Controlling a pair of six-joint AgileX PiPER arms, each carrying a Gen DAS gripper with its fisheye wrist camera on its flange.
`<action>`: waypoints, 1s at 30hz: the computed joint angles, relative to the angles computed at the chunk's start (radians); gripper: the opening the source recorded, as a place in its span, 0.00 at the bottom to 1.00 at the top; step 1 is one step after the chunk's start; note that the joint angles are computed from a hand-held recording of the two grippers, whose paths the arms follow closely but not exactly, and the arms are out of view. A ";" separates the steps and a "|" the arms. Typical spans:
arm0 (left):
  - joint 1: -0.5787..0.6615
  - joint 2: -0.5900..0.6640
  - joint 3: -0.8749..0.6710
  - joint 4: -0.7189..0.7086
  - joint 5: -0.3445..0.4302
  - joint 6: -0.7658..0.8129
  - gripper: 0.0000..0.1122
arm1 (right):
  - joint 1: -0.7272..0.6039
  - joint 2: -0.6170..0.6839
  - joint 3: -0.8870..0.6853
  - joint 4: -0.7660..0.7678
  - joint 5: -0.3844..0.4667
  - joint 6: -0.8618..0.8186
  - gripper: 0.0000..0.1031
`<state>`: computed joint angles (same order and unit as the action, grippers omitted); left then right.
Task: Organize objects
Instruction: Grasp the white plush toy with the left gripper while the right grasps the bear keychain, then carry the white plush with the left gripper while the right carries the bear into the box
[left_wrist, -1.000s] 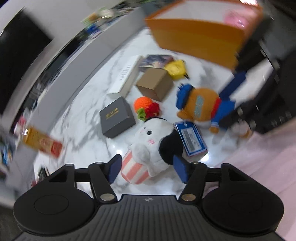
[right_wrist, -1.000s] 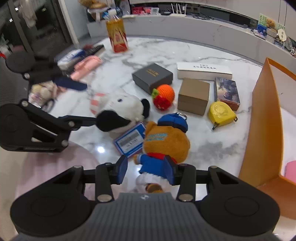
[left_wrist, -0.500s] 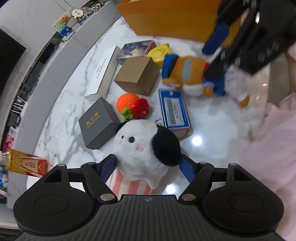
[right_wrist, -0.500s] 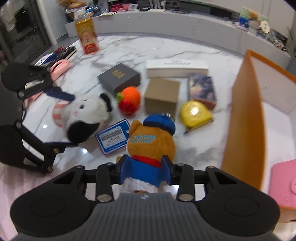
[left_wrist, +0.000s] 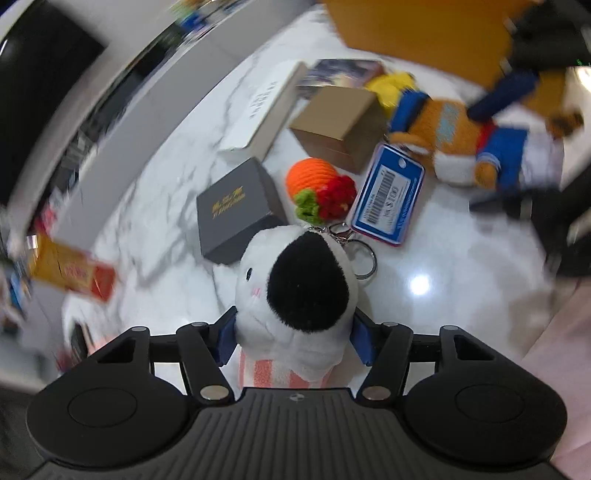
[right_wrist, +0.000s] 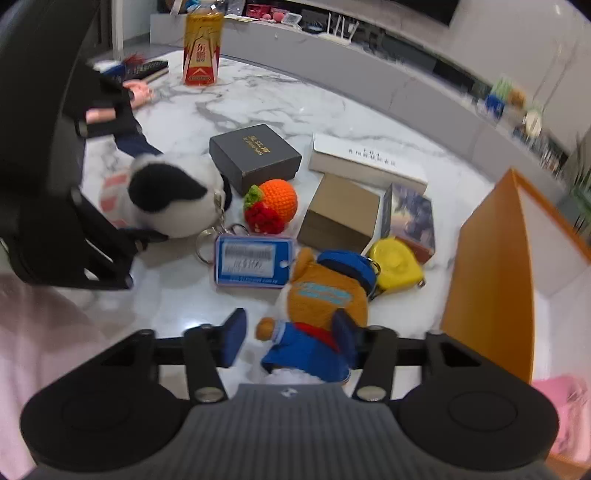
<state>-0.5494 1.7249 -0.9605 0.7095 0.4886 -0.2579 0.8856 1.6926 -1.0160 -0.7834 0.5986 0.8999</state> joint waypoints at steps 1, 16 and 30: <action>0.008 -0.005 -0.010 -0.054 0.010 0.007 0.63 | 0.011 0.010 0.000 -0.034 0.010 0.023 0.58; 0.097 -0.092 0.007 -0.564 -0.011 -0.105 0.62 | 0.078 0.168 -0.038 -0.343 0.234 0.204 0.52; -0.027 -0.255 0.063 -0.359 0.001 -0.546 0.61 | -0.012 -0.094 0.117 -0.205 0.024 0.224 0.45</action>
<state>-0.5768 1.4694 -0.8972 0.3508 0.4900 -0.8035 0.8734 1.5990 -0.8993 -0.9885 0.6230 1.1237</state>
